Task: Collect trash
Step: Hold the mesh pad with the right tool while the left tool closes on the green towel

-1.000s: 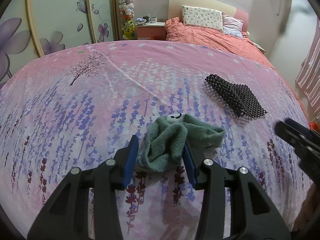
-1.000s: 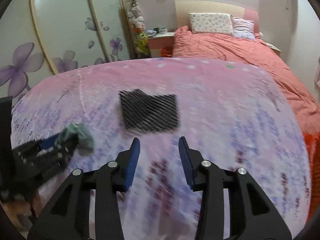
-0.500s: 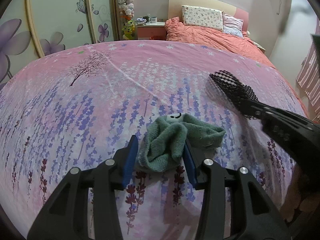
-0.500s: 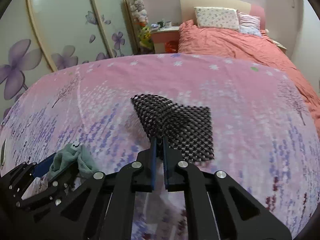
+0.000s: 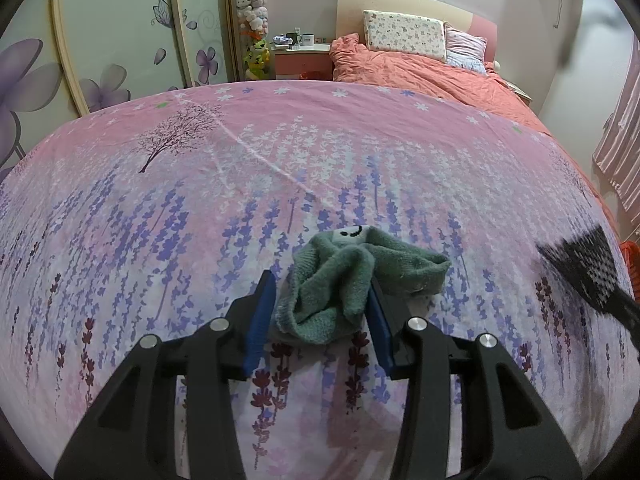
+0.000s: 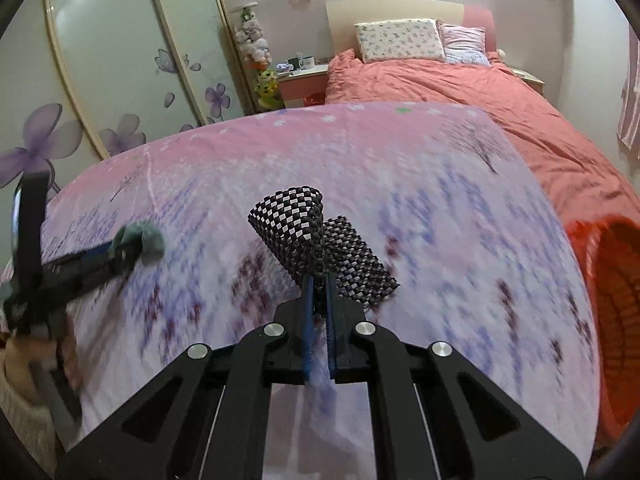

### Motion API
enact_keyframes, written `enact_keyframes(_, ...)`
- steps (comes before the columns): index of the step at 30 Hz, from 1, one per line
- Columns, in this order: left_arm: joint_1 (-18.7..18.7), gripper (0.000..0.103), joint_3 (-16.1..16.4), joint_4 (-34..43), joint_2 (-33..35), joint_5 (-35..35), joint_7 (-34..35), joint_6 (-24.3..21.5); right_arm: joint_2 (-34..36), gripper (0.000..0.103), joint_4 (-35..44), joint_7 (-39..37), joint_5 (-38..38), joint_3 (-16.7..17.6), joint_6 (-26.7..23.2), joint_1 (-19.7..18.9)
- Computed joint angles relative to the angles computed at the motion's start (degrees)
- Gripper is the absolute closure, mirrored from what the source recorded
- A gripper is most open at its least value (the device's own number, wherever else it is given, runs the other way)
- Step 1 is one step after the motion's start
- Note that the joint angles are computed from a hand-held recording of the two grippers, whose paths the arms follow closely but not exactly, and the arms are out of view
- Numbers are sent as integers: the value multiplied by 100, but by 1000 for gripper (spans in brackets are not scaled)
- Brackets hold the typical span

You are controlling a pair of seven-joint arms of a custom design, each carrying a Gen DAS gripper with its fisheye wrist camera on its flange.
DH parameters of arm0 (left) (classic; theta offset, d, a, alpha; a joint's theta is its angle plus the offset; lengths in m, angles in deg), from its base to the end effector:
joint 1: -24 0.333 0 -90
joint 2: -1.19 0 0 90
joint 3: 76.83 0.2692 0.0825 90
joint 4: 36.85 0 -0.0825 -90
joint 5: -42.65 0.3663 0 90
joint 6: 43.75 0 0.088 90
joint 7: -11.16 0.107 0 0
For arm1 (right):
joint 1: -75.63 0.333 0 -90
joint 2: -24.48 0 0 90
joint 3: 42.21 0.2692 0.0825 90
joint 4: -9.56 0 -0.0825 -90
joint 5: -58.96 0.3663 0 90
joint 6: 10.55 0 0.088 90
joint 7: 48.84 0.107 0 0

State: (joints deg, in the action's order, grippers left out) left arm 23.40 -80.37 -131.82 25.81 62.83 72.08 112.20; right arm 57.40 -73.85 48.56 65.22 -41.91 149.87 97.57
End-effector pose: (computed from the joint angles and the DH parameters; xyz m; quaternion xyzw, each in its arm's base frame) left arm 0.6773 -0.0562 0.3991 -0.7239 0.6077 -0.2210 0.2407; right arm 0.6668 0.2662 0.4097 -0.7080 0.5975 -0.1560 0.3428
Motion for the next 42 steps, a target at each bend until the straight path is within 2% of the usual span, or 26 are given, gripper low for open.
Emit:
enact_keyframes(3, -17, 59, 8, 25, 18, 24, -19, -16, -162, 97, -230, -18, 69, 36, -19, -57)
enact_keyframes(5, -10, 59, 6, 28, 20, 23, -13, -18, -167, 87, -249, -15, 107, 50, -30, -75)
enact_keyframes(7, -7, 59, 2, 28, 20, 17, -11, -16, -53, 45, -83, 192, -12, -89, -66, 49)
enact_keyframes(8, -12, 59, 2, 28, 19, 19, -18, -18, -49, 41, -104, 275, -71, -141, -4, 96)
enact_keyframes(13, -10, 59, 0, 33, 21, 17, -14, -21, 396, 31, 545, 560, -434, -350, -268, 267)
enact_keyframes(16, -10, 59, -1, 32, 21, 17, -15, -22, 850, 31, 1275, 612, -568, -340, -791, 277)
enact_keyframes(18, -19, 59, 4, 33, 19, 26, -25, -28, 965, 30, 1445, 605, -621, -312, -948, 282)
enact_keyframes(19, -18, 59, 3, 33, 19, 27, -25, -28, 986, 31, 1457, 688, -773, -420, -951, 384)
enact_keyframes(21, -21, 59, 4, 34, 19, 31, -29, -30, 969, 41, 1449, 681, -866, -412, -967, 403)
enact_keyframes(25, -21, 59, 3, 35, 18, 30, -29, -33, 834, 89, 1206, 193, -738, -105, -765, 245)
enact_keyframes(29, -16, 58, 3, 43, 23, 29, -24, -36, 743, 93, 1063, 385, -962, -370, -712, 483)
enact_keyframes(30, -20, 58, 2, 41, 21, 30, -30, -37, 716, 93, 1015, 544, -1019, -469, -696, 531)
enact_keyframes(32, -18, 58, -1, 41, 21, 25, -26, -36, 705, 93, 1004, 1169, -1358, -886, -800, 753)
enact_keyframes(33, -21, 58, 0, 42, 21, 28, -29, -38, 664, 93, 939, 1383, -1430, -956, -815, 738)
enact_keyframes(36, -10, 57, -10, 39, 22, 11, -9, -31, 549, 93, 735, 1397, -1178, -618, -640, 364)
enact_keyframes(39, 71, 50, -106, 43, 38, -117, 170, 7, 614, 92, 865, 1602, -1466, -798, -803, 536)
enact_keyframes(41, 201, 36, -266, 11, 43, -363, 480, 105, 670, 92, 971, 1704, -1651, -856, -913, 602)
enact_keyframes(42, 282, 35, -353, -47, 22, -516, 651, 182, 639, 92, 929, 1742, -1676, -830, -901, 599)
